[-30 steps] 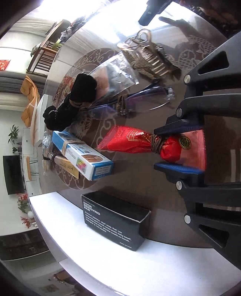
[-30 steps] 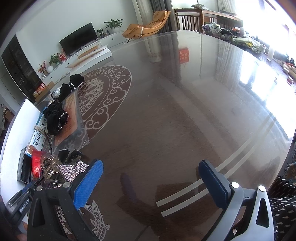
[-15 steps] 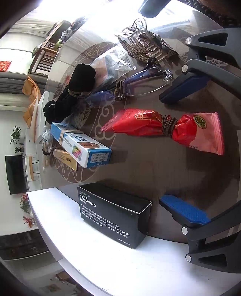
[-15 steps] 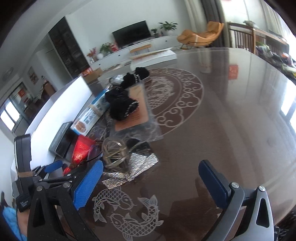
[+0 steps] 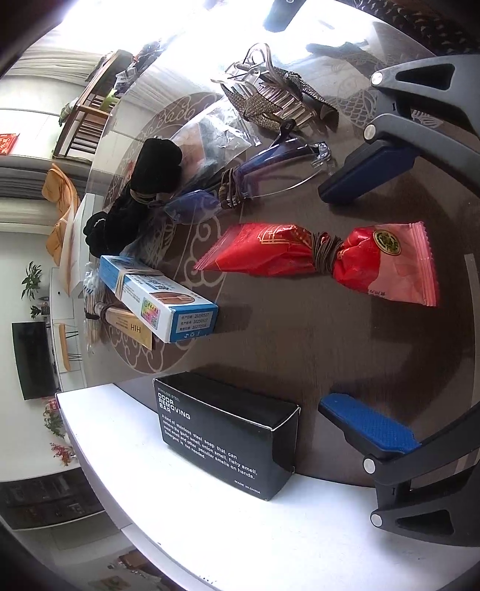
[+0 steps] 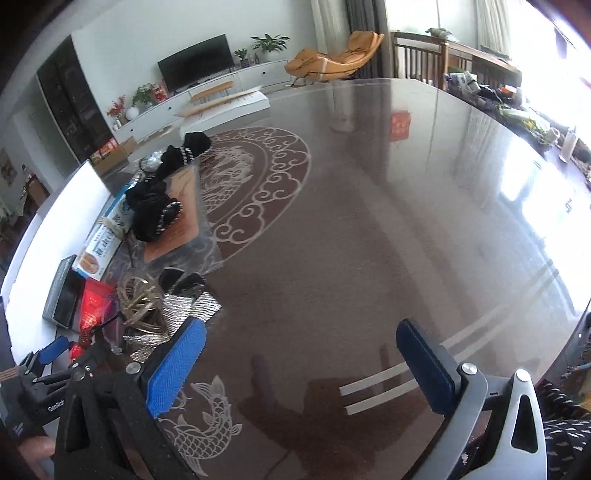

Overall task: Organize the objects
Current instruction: 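Close left gripper on red snack packet while right gripper grasps rhinestone hair clip, then carry packet with left tool into white bin while right tool drops hair clip there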

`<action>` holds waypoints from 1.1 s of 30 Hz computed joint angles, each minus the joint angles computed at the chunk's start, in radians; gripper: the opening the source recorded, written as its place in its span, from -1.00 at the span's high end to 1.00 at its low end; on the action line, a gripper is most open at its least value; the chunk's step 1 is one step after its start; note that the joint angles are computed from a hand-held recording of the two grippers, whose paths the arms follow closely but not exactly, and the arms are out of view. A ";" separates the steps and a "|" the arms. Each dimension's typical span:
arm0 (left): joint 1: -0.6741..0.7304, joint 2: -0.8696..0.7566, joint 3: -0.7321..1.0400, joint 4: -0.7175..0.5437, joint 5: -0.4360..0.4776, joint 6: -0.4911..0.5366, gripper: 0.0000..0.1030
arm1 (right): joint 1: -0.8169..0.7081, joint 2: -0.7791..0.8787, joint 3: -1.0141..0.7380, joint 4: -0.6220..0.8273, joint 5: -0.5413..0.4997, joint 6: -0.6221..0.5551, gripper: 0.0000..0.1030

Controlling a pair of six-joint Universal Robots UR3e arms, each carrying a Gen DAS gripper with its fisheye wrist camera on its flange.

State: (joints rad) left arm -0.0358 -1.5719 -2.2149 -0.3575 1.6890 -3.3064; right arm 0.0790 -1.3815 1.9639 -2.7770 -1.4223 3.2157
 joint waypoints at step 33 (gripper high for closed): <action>0.100 0.164 -0.068 -0.047 -0.192 0.105 0.60 | 0.137 0.217 -0.260 0.114 -0.121 0.019 -0.06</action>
State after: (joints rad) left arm 0.0640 -1.4077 -2.2826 -0.4045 1.4970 -3.2018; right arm 0.2161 -1.1646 1.7043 -2.6633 -1.5433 3.2350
